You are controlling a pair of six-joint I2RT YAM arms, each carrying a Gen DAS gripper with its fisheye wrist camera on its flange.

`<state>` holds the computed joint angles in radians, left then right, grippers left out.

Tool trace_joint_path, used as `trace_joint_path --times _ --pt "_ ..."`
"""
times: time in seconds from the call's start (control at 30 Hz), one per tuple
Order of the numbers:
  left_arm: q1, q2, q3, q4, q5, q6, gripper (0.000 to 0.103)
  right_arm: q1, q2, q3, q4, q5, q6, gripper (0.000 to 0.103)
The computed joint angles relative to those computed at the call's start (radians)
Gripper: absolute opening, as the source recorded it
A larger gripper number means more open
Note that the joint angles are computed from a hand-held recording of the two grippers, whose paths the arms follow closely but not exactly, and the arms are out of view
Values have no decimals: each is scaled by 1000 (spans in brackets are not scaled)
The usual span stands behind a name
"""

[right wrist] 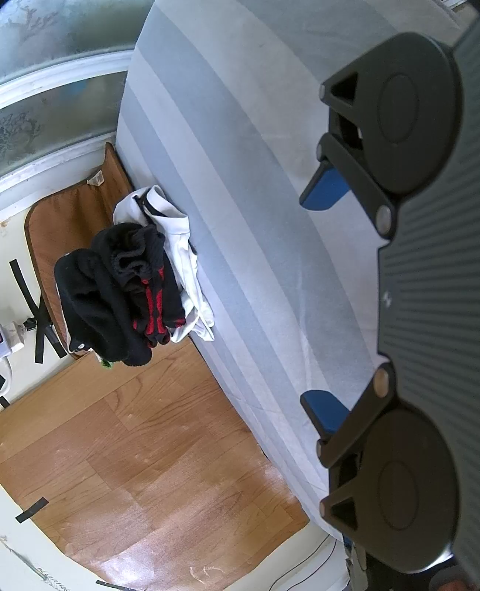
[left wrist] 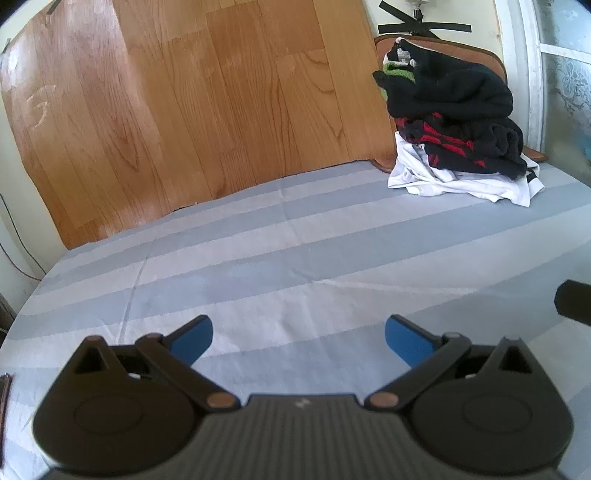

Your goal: Fold small clothes

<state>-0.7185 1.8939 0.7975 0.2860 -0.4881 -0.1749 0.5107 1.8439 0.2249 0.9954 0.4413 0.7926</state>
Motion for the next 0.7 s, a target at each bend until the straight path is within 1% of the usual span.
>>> trace_joint_path --times 0.7 --pt "19 -9 -8 -11 17 -11 103 28 -17 23 -56 20 5 103"
